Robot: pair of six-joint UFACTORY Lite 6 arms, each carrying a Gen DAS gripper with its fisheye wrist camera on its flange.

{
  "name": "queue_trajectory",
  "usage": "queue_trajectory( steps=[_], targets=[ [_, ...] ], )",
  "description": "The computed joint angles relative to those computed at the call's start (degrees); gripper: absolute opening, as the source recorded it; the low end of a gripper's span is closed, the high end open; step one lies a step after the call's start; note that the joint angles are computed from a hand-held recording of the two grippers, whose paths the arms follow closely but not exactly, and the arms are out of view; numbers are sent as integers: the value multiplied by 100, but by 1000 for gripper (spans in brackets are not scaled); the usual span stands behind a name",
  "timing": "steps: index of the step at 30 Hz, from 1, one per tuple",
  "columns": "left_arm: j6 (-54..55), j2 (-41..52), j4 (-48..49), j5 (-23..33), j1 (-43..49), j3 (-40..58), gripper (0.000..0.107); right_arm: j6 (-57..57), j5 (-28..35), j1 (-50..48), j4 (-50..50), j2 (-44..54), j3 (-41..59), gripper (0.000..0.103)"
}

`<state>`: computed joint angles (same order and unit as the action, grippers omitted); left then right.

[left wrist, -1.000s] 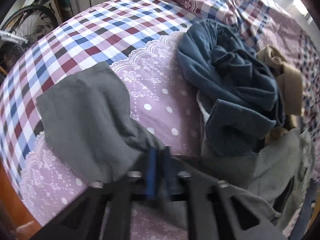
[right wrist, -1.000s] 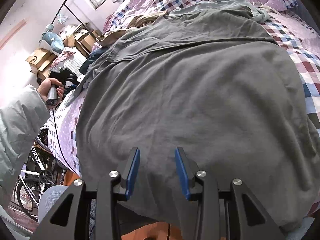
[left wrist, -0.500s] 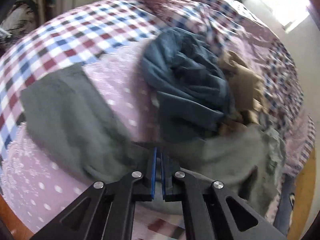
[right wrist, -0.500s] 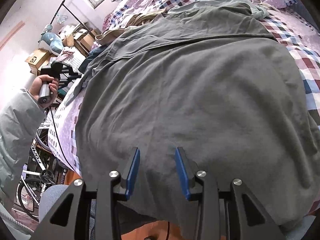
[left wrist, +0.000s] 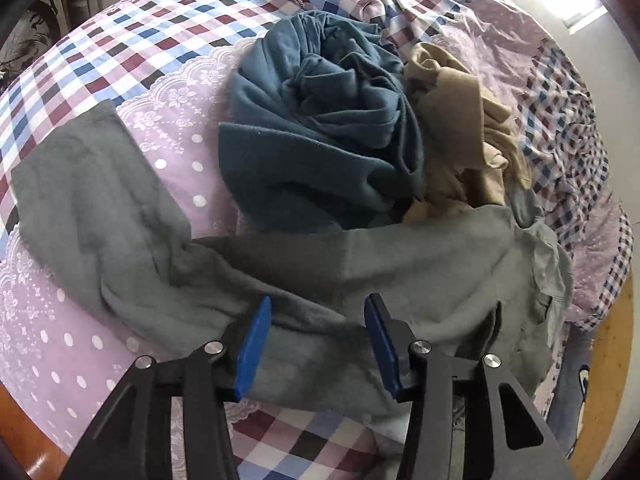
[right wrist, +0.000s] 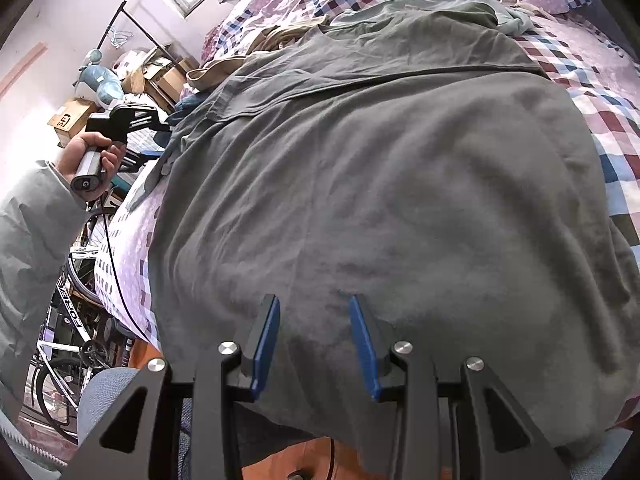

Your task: Fold clothes

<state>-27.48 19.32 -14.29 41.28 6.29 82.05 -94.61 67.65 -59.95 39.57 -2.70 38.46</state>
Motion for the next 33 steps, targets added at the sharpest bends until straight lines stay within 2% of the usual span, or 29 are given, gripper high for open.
queue_trajectory(
  steps=[2,6,11,16,18,21,24,27,29,31,33],
  targets=[
    [-188,-105,168,-63,-44,-107,8,0,17,-27,-9,39,48,39],
    [-172,-532,213,-326,-82,-606,0,15,52,-95,-25,132,144,39],
    [-15,-1348,-2,-921,-75,-1544,0,30,66,-120,-40,191,212,39],
    [19,-3054,-293,-1800,-108,-3354,0,20,42,-127,-29,182,189,39],
    [-394,-3912,-45,-2051,-213,-4268,0,19,19,-123,-26,184,183,39],
    [-289,-4909,-538,-2256,-238,-5381,0,24,-37,-97,-21,201,173,39],
    [155,-5306,-1380,-2258,-289,-6148,0,1,-87,-72,-24,181,143,39],
    [-175,-5672,-1211,-2245,-433,-6544,0,-37,-144,-49,-2,110,73,39],
    [-290,-5902,-845,-2045,-254,-6446,4,-46,-170,-32,21,97,52,39],
    [-54,-5901,-716,-1852,98,-6180,18,-61,-197,-20,34,86,31,39],
    [286,-5609,-637,-1711,576,-5721,38,-76,-213,-8,43,72,2,42]
  ],
)
